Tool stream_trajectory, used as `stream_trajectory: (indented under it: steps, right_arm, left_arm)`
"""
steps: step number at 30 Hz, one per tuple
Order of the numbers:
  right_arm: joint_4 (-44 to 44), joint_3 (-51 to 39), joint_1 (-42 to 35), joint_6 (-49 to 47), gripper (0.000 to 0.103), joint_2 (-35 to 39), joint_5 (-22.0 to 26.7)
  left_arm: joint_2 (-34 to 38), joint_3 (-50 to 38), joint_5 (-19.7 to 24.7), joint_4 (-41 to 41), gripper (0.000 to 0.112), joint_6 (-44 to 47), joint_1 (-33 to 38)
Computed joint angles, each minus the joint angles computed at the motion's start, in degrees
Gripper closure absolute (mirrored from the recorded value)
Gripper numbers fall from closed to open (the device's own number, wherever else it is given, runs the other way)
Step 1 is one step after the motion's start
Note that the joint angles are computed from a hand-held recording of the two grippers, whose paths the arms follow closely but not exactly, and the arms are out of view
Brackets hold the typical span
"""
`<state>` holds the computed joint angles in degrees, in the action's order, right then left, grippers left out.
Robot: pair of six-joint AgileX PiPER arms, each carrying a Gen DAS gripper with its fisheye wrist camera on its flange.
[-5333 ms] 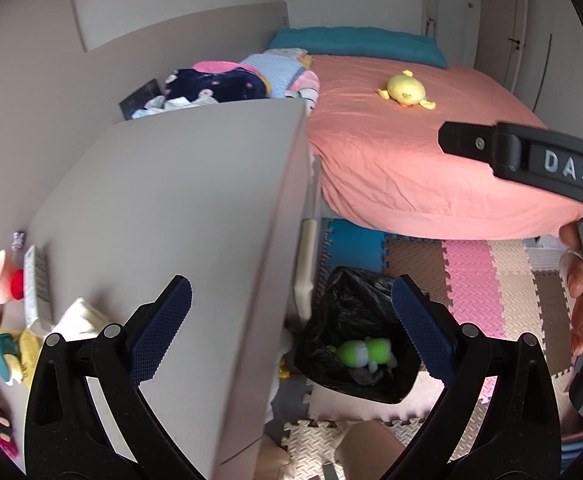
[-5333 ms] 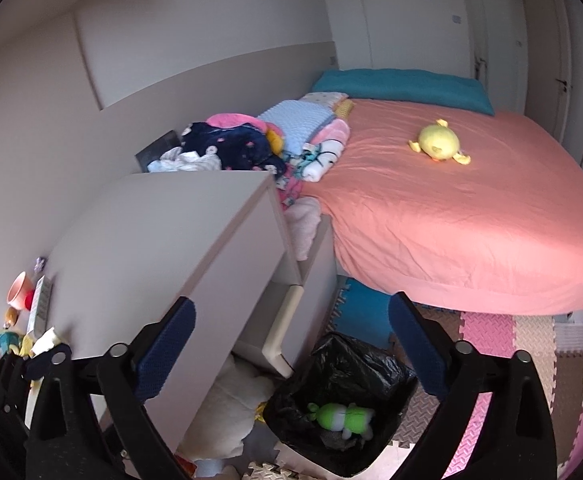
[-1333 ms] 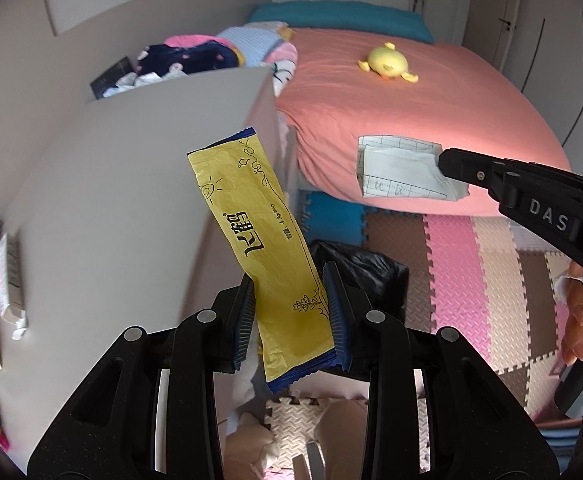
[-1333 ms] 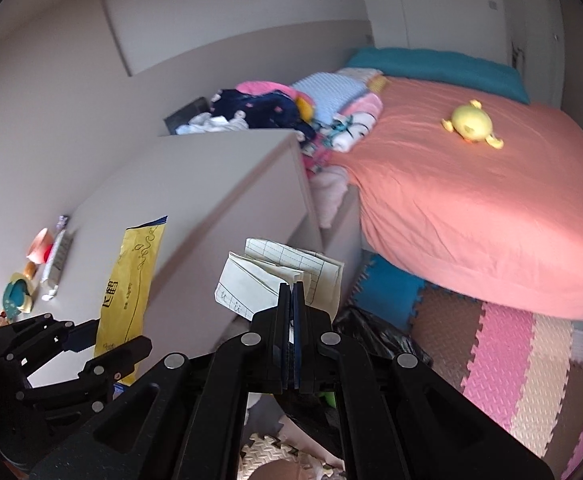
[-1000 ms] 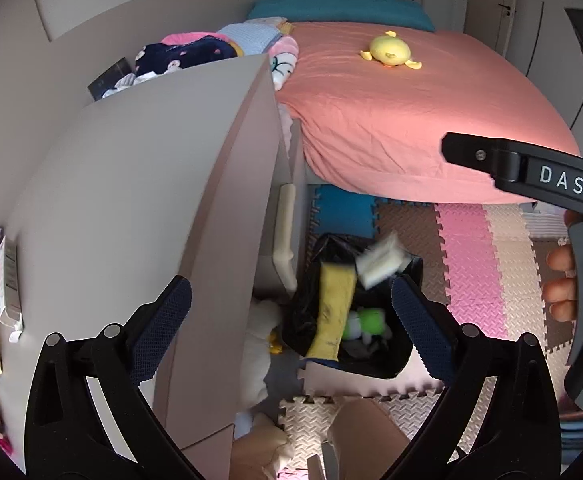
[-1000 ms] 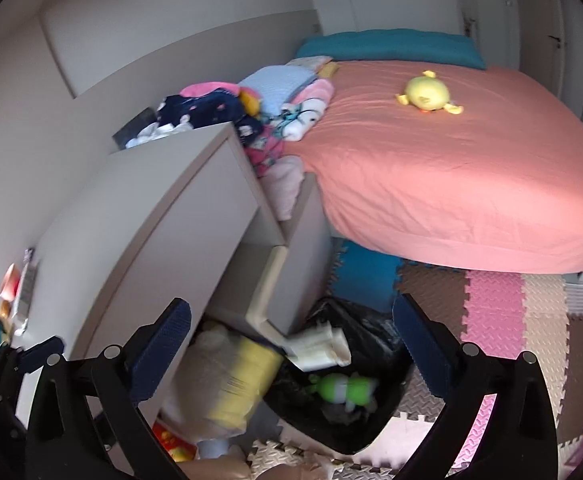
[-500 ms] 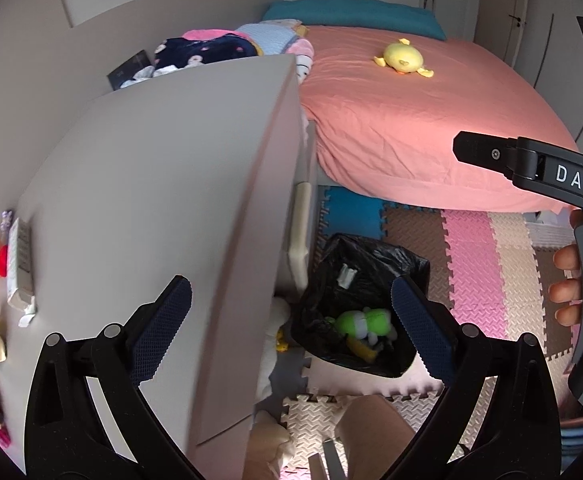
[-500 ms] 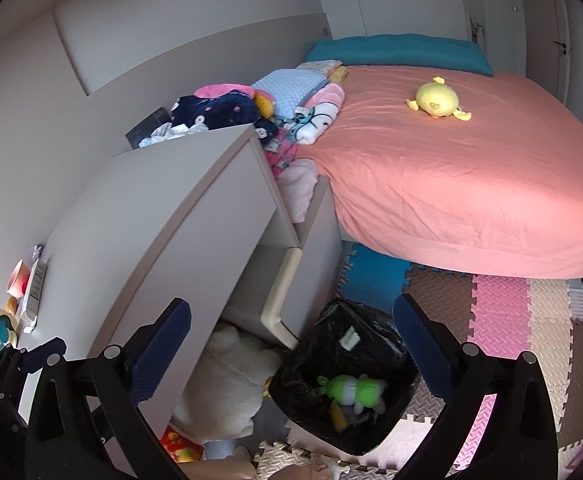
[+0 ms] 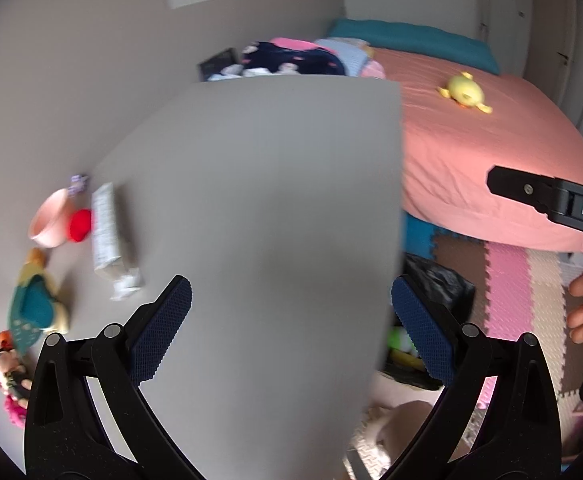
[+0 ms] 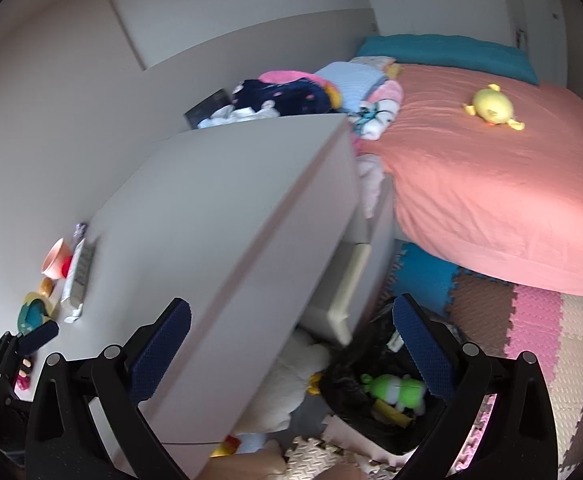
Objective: Collect trash
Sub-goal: 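Move both tools back over the table toward the teal toy and white box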
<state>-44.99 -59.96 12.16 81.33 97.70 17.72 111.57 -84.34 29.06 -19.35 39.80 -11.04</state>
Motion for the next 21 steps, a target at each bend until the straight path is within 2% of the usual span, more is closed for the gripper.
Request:
stream_trajectory:
  steps: [3,7,15,21]
  right_arm:
    - [1.27,-4.1,2.4,-1.6,0.003,2.85,1.51]
    - [7.17,-11.39,5.06,-8.34,0.003,7.49,4.8]
    - [16.12,-28.19,9.84,-18.64,0.003,17.35,10.03]
    - [23.8,-41.76,12.0,-26.71,0.003,24.94,14.88]
  left_arm:
    - [0.68,-1.51,0.63,-1.46,0.015,2.08,3.83]
    - [2.5,-4.59,2.11,-1.97,0.015,2.94,8.06]
    - [4.61,-9.02,2.28,-3.08,0.015,5.24,15.67]
    - [11.02,-18.41,4.9,0.2,0.015,4.77,19.51]
